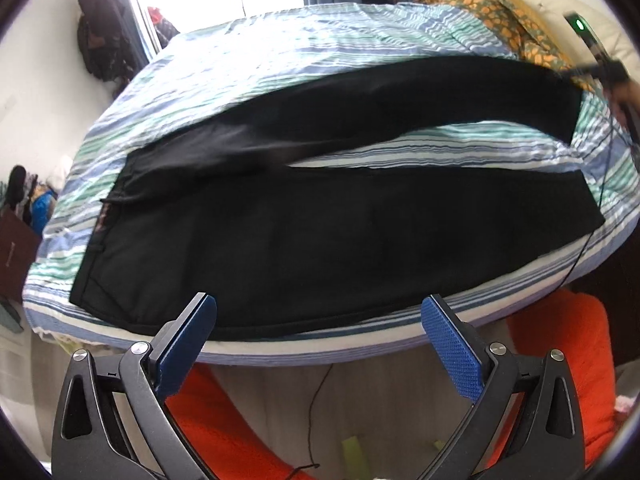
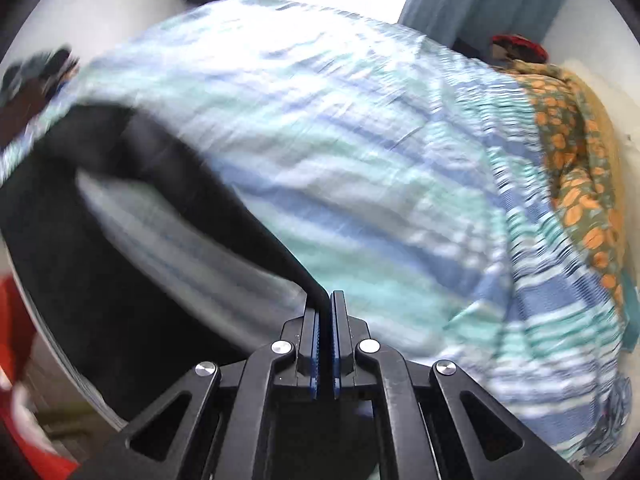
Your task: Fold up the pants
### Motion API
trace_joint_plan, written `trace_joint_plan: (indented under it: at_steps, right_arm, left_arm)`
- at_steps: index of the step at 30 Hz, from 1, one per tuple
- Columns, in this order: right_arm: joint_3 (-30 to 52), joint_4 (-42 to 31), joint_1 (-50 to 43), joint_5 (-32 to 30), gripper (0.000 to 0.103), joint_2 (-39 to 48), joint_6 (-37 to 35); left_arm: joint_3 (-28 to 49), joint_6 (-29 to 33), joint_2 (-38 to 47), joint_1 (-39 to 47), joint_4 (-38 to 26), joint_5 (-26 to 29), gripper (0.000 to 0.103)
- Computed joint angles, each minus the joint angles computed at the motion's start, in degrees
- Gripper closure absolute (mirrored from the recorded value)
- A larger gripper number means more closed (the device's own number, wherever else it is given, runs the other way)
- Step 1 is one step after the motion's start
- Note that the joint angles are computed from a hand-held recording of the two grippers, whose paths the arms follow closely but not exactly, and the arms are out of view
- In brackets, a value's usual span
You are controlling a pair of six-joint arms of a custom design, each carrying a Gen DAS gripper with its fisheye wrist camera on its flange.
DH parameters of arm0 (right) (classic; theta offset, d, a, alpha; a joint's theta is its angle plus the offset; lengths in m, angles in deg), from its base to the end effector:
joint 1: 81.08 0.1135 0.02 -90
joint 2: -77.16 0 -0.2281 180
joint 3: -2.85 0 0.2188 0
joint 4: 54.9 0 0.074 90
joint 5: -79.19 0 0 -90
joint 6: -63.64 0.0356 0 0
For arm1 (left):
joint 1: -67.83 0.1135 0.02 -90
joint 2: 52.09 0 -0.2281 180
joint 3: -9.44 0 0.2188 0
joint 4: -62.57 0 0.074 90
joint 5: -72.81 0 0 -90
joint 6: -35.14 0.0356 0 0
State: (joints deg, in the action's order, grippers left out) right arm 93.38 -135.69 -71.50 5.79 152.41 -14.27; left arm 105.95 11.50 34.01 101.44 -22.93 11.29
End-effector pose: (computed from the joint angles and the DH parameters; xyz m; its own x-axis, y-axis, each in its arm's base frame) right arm 0.2165 0.0262 0.2934 -0.8864 0.0540 -0.4598 0.1462 0.9750 -0.1674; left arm 0.2149 0.1225 0.2789 -0.6748 0.5183 -0.5253 0.5831 0.8108 0.0509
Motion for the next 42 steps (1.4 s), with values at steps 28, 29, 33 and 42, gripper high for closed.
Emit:
trace_joint_plan:
  at_steps: [28, 29, 33, 42]
  right_arm:
    - [-43.52, 48.57, -37.39, -22.32, 0.096, -1.63, 15.19]
    - [-44.70, 48.45, -36.74, -21.63, 0.095, -1.27, 14.81]
    - [-46.15, 45.92, -26.80, -9.25, 0.047, -7.09, 19.95]
    - [-40.45, 22.08, 29.78, 16.63, 0.019, -21.76, 54.38]
  left_arm:
    - [-4.71, -11.39, 6.17, -8.57, 12.43, -8.30, 0.001]
    - [-2.87, -11.84, 8.03, -9.34, 13.27, -7.49, 0.001]
    - [5.61, -24.22, 18.02, -17.06, 28.88, -7.48, 0.001]
    - [54.40, -36.38, 63.34, -24.79, 28.85, -21.62, 0.000]
